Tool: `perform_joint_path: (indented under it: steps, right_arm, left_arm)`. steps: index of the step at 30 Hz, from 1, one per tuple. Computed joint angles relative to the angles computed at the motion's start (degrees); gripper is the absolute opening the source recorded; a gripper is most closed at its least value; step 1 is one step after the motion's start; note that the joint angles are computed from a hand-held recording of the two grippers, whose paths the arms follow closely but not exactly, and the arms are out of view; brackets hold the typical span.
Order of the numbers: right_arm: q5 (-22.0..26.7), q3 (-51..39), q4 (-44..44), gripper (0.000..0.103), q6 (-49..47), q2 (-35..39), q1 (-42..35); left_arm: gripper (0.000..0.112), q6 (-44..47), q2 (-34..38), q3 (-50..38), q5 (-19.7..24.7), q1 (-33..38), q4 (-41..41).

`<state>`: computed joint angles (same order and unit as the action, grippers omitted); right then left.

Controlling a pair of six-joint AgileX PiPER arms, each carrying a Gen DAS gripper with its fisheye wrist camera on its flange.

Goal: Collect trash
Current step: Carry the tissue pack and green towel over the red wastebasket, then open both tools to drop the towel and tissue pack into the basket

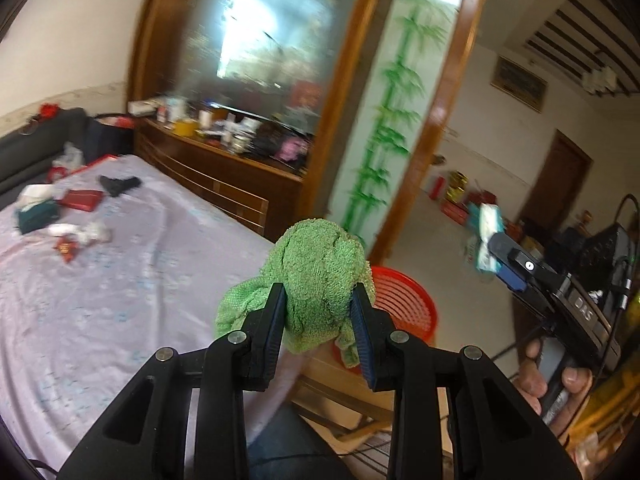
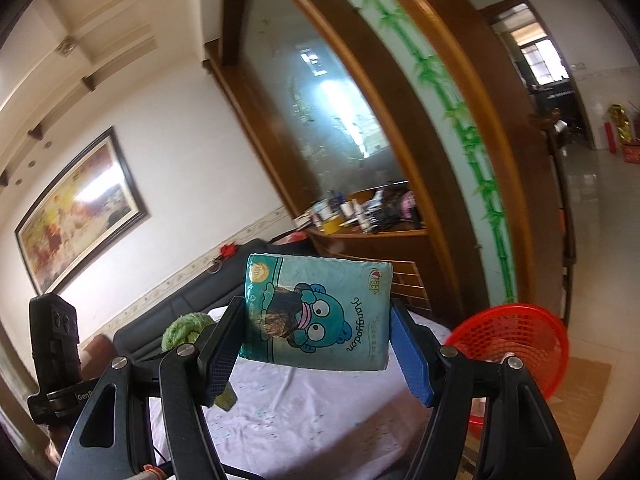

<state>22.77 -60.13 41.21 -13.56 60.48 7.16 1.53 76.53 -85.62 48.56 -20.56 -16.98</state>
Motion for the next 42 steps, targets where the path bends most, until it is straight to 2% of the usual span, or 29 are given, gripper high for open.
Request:
perform_joint_path:
  steps: [12,17,26,29,32,42]
  right_arm:
    - [6.17,3.42,13.28,0.074,-11.56,1.48,-14.97]
    - [8.5,4.24,18.08,0.074,-15.74,2.99,-20.44]
    - [10.83,4.48,21.99,0.074,-19.05,7.37,-26.07]
    - [12.02,3.87,23.81,0.074,-20.59,10.03,-27.53]
    - [12.36,3.32,24.63,0.074,-21.37,12.26,-28.25]
    - [12.19,2.28,26.19,0.075,-22.51,16.76,-28.33]
  left_arm:
    - [0.031,6.75,15.71,-13.3,3.82,-5.48,-6.25]
    - [0.031,8.3,24.76,-22.62,7.63,-7.14,-9.33]
    - [0.031,7.32,38.07,-35.44,11.5,-9.32,-12.68]
    - [0.031,6.91,41.18,-37.29,11.65,-10.18,-12.21]
    - [0.031,5.38,44.83,-41.12,13.8,-10.67,-11.3]
    - [0.031,3.4,49.79,-46.36,16.3,-11.66,-9.53]
